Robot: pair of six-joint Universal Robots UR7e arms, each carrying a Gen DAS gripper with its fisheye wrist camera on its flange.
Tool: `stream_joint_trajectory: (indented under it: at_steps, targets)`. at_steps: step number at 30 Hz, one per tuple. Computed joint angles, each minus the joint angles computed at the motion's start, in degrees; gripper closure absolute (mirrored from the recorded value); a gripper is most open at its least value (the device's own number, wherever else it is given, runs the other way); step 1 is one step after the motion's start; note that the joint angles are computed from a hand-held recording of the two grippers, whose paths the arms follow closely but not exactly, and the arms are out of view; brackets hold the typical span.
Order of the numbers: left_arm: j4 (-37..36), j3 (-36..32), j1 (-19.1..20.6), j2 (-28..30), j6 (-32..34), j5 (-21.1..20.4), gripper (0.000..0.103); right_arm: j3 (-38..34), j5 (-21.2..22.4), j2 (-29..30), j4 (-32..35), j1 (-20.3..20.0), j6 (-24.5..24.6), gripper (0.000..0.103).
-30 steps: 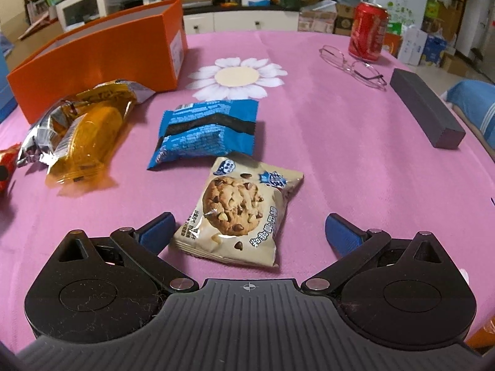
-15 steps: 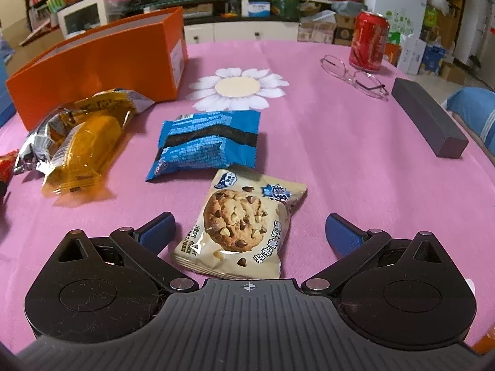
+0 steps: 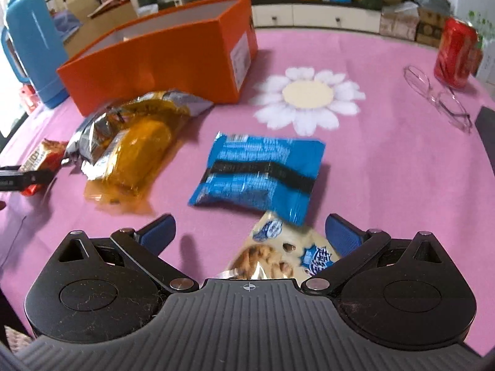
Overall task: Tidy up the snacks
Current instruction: 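Grasp the red peanut bag with the left tool while the right tool grasps the white cookie packet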
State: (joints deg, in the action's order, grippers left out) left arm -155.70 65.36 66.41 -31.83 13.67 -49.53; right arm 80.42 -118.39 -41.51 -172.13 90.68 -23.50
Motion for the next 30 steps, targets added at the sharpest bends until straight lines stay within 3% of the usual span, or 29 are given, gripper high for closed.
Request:
stream_joint_trajectory:
  at_steps: [5, 7, 15, 20, 25, 26, 27, 29, 30]
  targets:
    - [1.4, 0.0, 0.5, -0.9, -2.7, -2.0, 0.004, 7.3, 2.4, -3.5, -2.5, 0.7, 6.9, 0.008]
    - [1.5, 0.2, 0.6, -1.2, -3.4, -2.3, 0.004, 8.9, 0.9, -3.4, -4.7, 1.4, 7.3, 0.008]
    - [0.6, 0.5, 0.4, -0.9, -1.5, -1.8, 0.004, 7.2, -8.6, 1.5, -11.1, 3.9, -1.3, 0.008]
    - [0.3, 0.3, 0.1, -0.4, -0.2, -1.9, 0.004, 7.0, -8.9, 2.1, -13.7, 3.7, -2.1, 0.008]
    - [-2.3, -0.4, -0.5, 1.4, 3.3, 1.6, 0.003, 6.9, -9.3, 2.5, -15.0, 3.7, -2.3, 0.008]
    - [-2.7, -0.4, -0.5, 1.5, 3.4, 1.4, 0.006, 7.0, -9.4, 2.6, -15.4, 3.6, -2.3, 0.008]
    - [-3.6, -0.3, -0.5, 1.5, 4.1, 0.8, 0.022, 7.0, -9.4, 2.7, -16.0, 3.6, -2.4, 0.009]
    - [-3.5, 0.0, -0.5, 0.8, 5.3, -1.2, 0.047, 7.4, -9.8, 2.8, -18.6, 3.8, -2.7, 0.033]
    - [-3.3, 0.2, -0.7, 0.6, 5.0, -0.9, 0.048, 7.7, -9.8, 2.7, -19.5, 3.9, -2.8, 0.050]
